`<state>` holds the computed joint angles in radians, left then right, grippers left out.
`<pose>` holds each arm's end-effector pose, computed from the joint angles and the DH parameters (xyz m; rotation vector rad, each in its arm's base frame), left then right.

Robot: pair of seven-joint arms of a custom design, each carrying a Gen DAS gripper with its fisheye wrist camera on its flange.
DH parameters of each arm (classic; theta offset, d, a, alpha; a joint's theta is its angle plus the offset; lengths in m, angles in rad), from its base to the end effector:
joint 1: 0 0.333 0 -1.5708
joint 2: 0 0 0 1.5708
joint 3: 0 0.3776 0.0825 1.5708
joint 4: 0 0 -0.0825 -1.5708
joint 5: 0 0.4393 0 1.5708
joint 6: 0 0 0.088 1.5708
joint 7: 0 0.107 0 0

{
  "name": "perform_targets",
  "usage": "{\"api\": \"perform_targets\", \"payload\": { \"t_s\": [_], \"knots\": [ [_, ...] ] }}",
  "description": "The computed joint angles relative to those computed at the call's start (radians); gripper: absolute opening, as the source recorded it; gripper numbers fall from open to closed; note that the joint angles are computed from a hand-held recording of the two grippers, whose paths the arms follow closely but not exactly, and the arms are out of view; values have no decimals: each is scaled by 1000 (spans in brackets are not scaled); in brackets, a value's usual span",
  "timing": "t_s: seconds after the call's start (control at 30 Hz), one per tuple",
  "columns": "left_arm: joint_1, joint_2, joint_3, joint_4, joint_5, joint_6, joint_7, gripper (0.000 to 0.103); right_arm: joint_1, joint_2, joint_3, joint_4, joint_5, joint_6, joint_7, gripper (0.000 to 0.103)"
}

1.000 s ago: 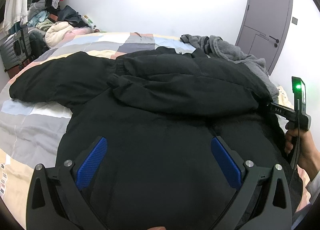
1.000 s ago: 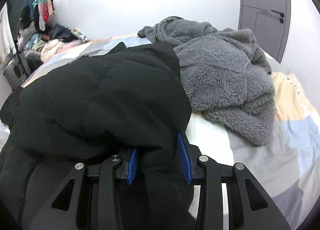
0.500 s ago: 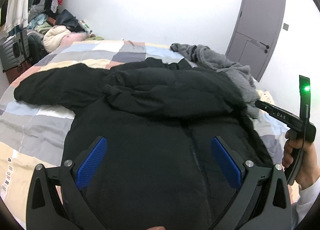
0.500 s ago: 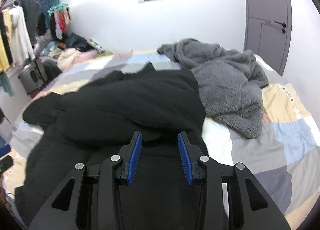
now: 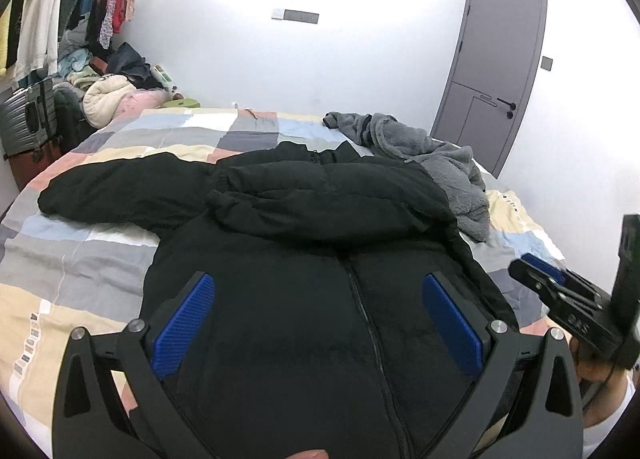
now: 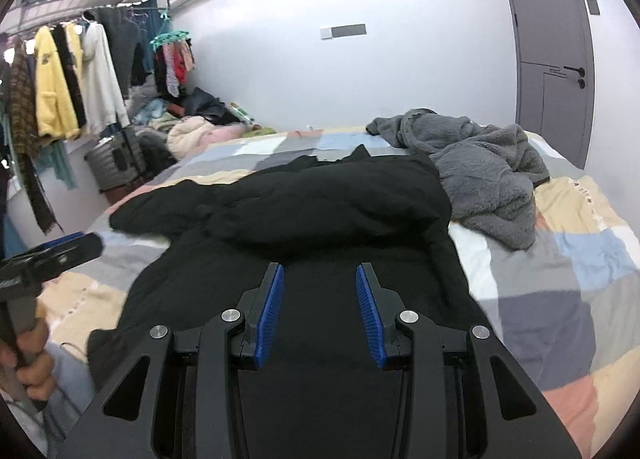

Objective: Fold large clothes
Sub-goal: 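Grasp the other sleeve cuff of the black jacket with the left tool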

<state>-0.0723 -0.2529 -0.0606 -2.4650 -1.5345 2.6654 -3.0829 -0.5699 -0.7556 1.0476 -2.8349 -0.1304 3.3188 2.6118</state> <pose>0.4953 -0.0375 0.4426 -1.3202 2.1602 -1.2902 0.3624 0.2086 0.4178 -1.3638 1.7516 -0.8596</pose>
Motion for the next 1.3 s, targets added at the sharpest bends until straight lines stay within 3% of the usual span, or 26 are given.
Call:
{"api": "perform_targets", "payload": {
  "t_s": [0.2, 0.37, 0.53, 0.67, 0.87, 1.03, 1.1, 1.23, 1.3],
  "knots": [
    [30, 1, 25, -4, -51, -14, 45, 103, 54, -78, 30, -30, 5, -38, 70, 35],
    [75, 67, 46, 80, -14, -67, -37, 103, 20, -67, 41, -29, -21, -6, 101, 35],
    [125, 178, 50, 219, 24, -68, -133, 103, 4, -45, 56, -19, -30, -19, 109, 36],
    [177, 307, 45, 365, 85, -95, -249, 103, -2, -47, 64, -11, -40, -38, 118, 37],
    [249, 548, 13, 632, 280, -61, -436, 103, -2, -31, 56, 0, -64, -79, 140, 37],
    [337, 764, -9, 864, 333, -129, -600, 102, -11, -28, 57, 16, -95, -103, 173, 44],
    [384, 859, -26, 967, 332, -190, -699, 102, -23, -15, 62, 28, -111, -111, 176, 45],
    [441, 991, -76, 1107, 319, -191, -796, 102, -55, 33, 76, 60, -142, -131, 185, 45],
    [454, 1061, -91, 1185, 335, -183, -859, 102, -74, 50, 86, 76, -153, -145, 193, 51]
  ]
}}
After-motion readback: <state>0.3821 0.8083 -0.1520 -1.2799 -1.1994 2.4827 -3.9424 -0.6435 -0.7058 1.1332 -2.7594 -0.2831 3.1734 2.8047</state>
